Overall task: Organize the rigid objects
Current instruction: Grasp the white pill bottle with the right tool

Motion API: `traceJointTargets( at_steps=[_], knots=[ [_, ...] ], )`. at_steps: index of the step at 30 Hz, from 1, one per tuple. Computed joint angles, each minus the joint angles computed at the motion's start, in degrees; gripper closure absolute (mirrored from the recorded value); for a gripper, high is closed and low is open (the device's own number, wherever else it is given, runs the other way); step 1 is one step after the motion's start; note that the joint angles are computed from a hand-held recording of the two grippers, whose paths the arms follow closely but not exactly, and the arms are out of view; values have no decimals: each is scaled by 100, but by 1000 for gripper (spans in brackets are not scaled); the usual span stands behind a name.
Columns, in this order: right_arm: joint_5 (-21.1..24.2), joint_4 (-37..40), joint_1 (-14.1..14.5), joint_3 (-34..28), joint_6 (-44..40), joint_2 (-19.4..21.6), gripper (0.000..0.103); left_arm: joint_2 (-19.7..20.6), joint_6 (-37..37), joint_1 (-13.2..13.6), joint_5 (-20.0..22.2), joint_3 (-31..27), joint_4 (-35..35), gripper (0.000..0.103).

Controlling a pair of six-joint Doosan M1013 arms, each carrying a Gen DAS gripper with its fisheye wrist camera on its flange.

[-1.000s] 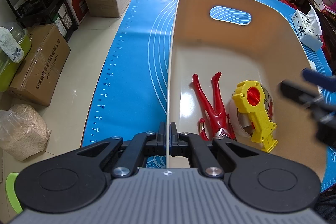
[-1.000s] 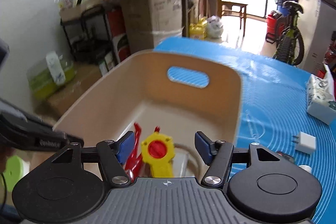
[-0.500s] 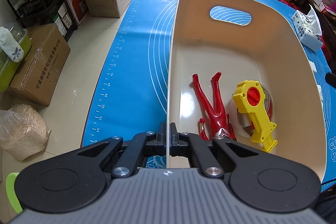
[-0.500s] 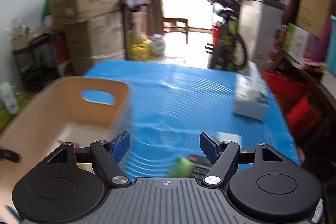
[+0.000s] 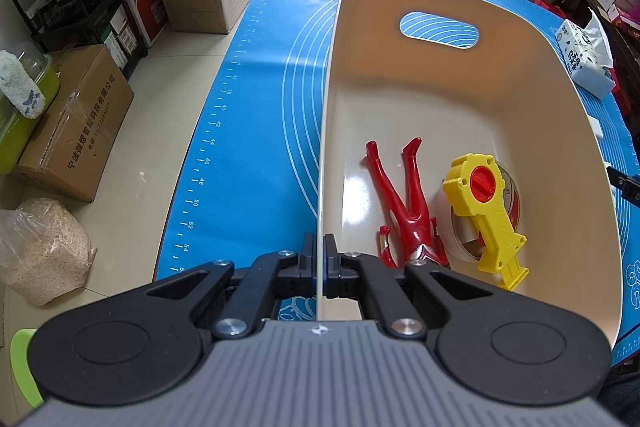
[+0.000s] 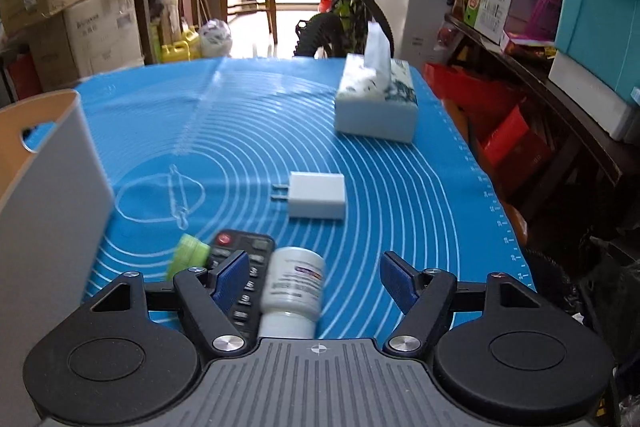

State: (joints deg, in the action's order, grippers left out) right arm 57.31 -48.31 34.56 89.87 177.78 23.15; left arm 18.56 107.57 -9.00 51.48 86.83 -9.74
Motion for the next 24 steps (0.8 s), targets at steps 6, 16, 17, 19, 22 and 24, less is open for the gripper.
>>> traceJointTargets(
  at_steps=[6,16,17,19,22,24],
  knots=[
    [-282,206,-89,105,201,-2,29,1,0,0,0,-2,-5,99],
    [-827,398,-185,240,438,-95,59,0,-1,0,-3,2,3,99],
    [-792,406,-178,238,423,-98,59,1,-6,-1,-3,1,5,99],
    [-447,181,-93,187,475,-55,59,6,-14,4,0,-3,0,99],
    [-209,-157,10,222,691,-71,59,11,-10,3,3,-7,10,99],
    [-60,-251,54,213,761,-82,59,12,-8,5,6,-8,1,99]
  ],
)
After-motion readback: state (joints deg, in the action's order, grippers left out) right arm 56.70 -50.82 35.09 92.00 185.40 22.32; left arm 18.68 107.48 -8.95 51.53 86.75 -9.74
